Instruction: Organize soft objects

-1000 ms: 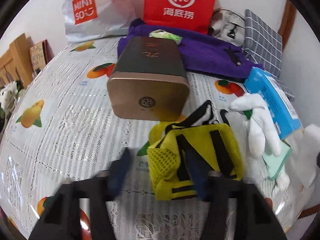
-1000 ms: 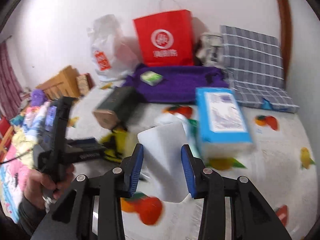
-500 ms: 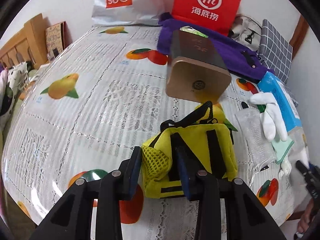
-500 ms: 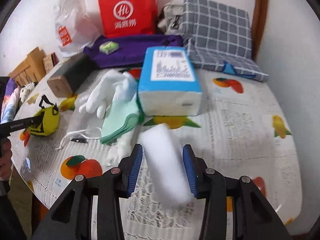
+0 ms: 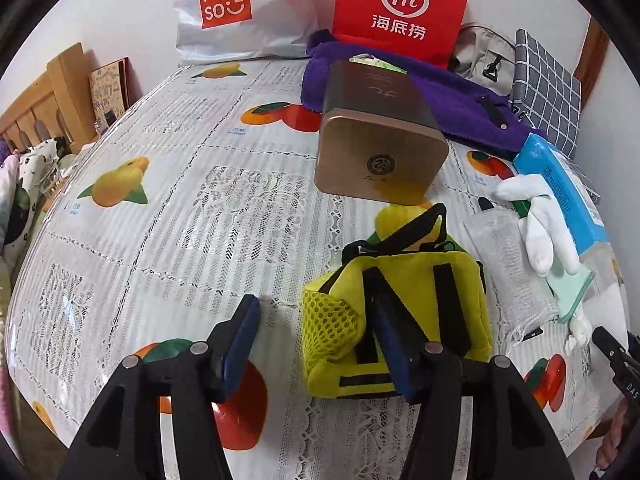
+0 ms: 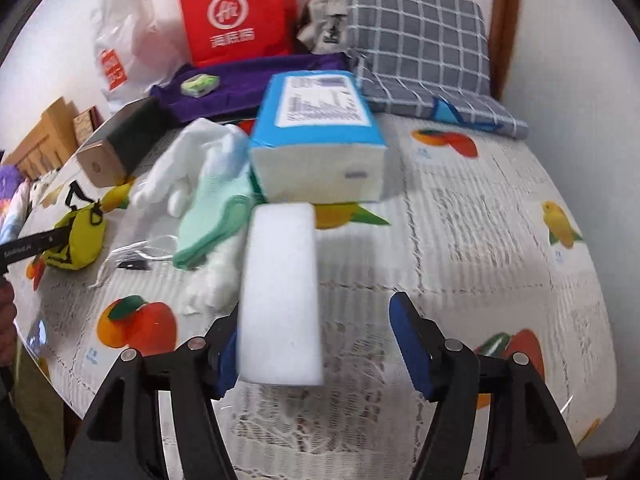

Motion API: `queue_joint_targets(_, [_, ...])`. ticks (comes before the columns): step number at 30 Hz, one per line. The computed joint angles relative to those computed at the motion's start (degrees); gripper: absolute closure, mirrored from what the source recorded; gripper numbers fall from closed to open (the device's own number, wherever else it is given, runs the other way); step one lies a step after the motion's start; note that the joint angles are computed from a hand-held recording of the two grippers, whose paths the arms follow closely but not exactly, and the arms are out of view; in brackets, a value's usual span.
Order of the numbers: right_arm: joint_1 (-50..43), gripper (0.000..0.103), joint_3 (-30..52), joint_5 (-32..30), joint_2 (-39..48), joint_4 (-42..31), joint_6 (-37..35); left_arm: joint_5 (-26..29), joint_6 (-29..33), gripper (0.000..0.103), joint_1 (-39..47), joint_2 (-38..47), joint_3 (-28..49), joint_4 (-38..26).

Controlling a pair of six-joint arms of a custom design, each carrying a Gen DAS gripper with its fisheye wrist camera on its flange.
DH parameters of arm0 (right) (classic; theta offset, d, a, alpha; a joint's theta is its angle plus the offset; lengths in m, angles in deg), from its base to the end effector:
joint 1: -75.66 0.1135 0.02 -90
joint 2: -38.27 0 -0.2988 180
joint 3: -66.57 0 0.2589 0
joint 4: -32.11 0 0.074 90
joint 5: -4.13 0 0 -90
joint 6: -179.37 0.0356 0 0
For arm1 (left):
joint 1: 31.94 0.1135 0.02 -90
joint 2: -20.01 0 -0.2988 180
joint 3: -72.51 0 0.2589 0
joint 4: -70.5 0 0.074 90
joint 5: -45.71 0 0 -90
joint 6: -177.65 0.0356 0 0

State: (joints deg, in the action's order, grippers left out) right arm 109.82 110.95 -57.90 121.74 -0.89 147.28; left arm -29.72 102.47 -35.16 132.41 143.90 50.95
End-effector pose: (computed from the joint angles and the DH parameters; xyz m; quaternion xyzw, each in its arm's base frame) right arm 0.1909 0.1094 0.1468 0.2341 0.9303 -0.0570 0.2767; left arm 0.3814 -0.0304 0.1254 0.1822 0.9425 -0.0965 0.2631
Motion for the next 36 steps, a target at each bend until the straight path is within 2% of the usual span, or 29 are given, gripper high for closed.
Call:
queue_joint_targets(1, [-0.18,0.039,-0.52,-0.23,-0.27,0.6,0.3,0.22,0.05,0.047,0.12,0.06,0.12,-0.15])
queue_joint_targets(3, [-0.26,0.057,-1.95,-0.29,-1.39,2.08,0.88,0.54,0.12,0.047,0.36,0.23,0.43,-0.42])
queue_joint_targets(4, [-0.19,0.072,-2.39,-0.44,-1.88,2.59,0.88,0.58,0.2,0.048,0.36,0.22,0.37,-0.32])
queue_joint_targets(7, [-0.08,0.072,-3.02,-0.7,-2.41,3.31,0.91,1.22,1.14,0.061,0.06,-0.01,0.35,-0.91])
queue_joint_targets(8, [0.43,0.072,-2.97,-0.13,-2.43,3.02,1.26,2.1,1.37,0.069,0.06,-0.04,0.83,-2.11])
queue_joint_targets(9, [0.49,0.072,-2.97,-0.06,-2.55,2.91,1.18,2.5,1.17,0.071,-0.05,-0.13,1.02,-2.83])
queue_joint_targets(16, [1.54,0.072,-1.78,0.98,-6.75,-1.61,1.4,2.66,0.31,0.072,-0.31,-1.37,1.78,-6.11])
queue_joint_targets(18, [1.53,0.072,-1.47,1.06,-7.13,-2.31,1.43,3.16,0.27,0.076,-0.05,-2.1,1.82,-6.81])
queue_joint_targets(36, [0.92,0.072,6.61,3.38,-10.58,-11.94,-2.19,6.83,-0.2,0.078,1.73,-9.59,4.62,-12.62])
